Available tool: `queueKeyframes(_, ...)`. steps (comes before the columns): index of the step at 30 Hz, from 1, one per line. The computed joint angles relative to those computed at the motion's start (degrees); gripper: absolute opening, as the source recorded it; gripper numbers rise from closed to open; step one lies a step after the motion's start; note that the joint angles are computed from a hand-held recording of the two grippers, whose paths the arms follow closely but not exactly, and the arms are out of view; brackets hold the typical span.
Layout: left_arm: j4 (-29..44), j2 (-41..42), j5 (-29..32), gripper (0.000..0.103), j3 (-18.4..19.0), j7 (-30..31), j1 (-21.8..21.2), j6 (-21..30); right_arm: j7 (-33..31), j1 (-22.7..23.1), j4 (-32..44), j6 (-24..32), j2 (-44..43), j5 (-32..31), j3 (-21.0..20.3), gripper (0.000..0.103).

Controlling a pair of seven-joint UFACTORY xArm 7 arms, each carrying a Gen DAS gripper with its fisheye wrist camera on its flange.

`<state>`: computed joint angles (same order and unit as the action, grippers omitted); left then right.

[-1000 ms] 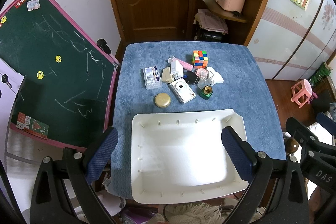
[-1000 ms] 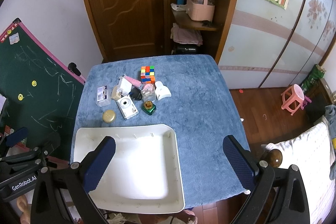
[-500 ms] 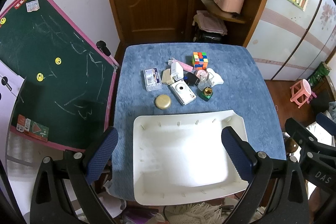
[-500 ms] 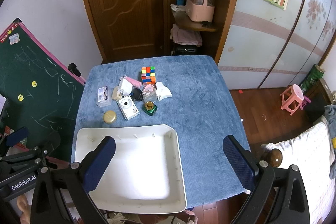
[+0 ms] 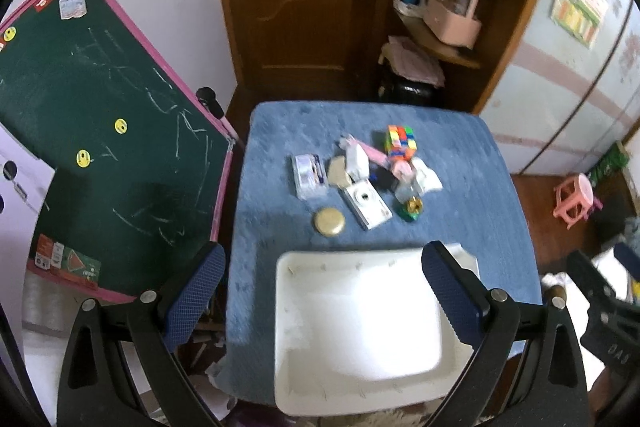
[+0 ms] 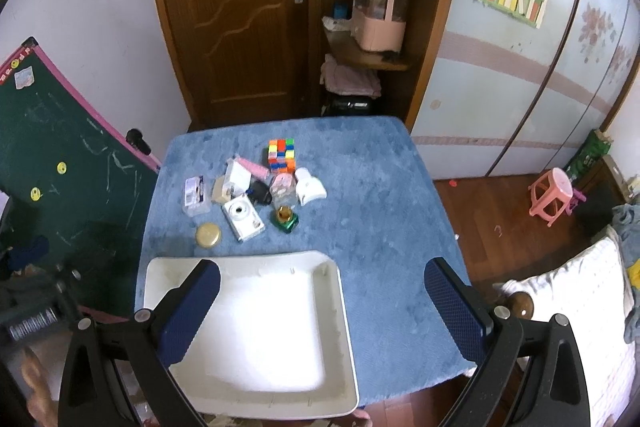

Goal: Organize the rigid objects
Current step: 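Move the left tool toward the gold round tin and lower over it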

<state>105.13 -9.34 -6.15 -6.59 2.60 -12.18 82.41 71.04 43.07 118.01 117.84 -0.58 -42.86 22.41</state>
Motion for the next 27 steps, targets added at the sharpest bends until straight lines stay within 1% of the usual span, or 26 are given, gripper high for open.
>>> queueKeyframes(2, 3.72, 2.83, -0.97, 0.099, 0.76, -0.8, 0.55, 0.38, -0.67, 0.66, 2.08, 1.0, 1.57, -2.09, 0.16, 0.102)
queueKeyframes(4, 6.9, 5.42, -0.34, 0.099, 0.89, -1.34, 0.9, -0.15, -1.45, 1.3, 3.39, 0.95, 2.67, -3.07, -0.72, 0.102)
queueKeyframes(6, 7.59, 6.54, 0.78, 0.099, 0.82, -1.05, 0.97, -1.51, -1.96, 1.3, 4.04, -0.04, 3.14, -2.15, -2.12, 0.102)
queueKeyframes(8, 9.33, 8.7, 2.33, 0.099, 0.53, -0.71, 0.74, -2.01, -2.16, 0.44, 3.88, -2.17, 2.91, 0.17, -3.58, 0.102)
queueKeyframes(10, 9.92, 10.22, 3.09, 0.099, 0.43, 0.0, 0.49, -2.18, -2.51, -0.39, 3.93, -3.68, 3.02, 1.46, -4.34, 0.102)
queueKeyframes(13, 10.12, 12.11, 4.32, 0.099, 0.28, 0.77, -0.05, -2.52, -4.25, -0.94, 5.98, -4.59, 4.64, 1.29, -5.4, 0.102)
queueKeyframes(15, 10.13, 13.91, 5.83, 0.099, 0.01, 0.85, -0.81, -2.6, -5.88, -1.24, 6.75, -5.54, 5.3, 1.16, -6.51, 0.102)
queueKeyframes(18, 10.21, 16.75, 6.41, 0.099, -0.1, 1.5, -1.71, -2.68, -8.99, -2.05, 8.4, -6.2, 6.84, 1.14, -8.34, 0.102)
queueKeyframes(21, 10.51, 19.86, 7.73, 0.099, -0.06, 1.15, -2.92, -1.74, -12.69, -4.46, 7.99, -7.98, 7.37, 3.65, -10.81, 0.102)
queueKeyframes(23, 12.1, 23.41, 8.69, 0.099, 0.07, -0.11, -4.01, 0.66, -14.61, -7.25, 4.58, -11.03, 5.94, 6.69, -12.12, 0.102)
queueKeyframes(25, 12.49, 25.7, 9.26, 0.099, 0.45, -1.79, -4.88, 1.98, -16.12, -10.21, 1.39, -13.48, 4.73, 9.55, -12.79, 0.102)
queueKeyframes(27, 13.48, 28.71, 10.51, 0.099, 0.99, -4.18, -5.95, 3.79, -17.95, -14.03, -3.9, -17.75, 2.7, 13.36, -13.77, 0.102)
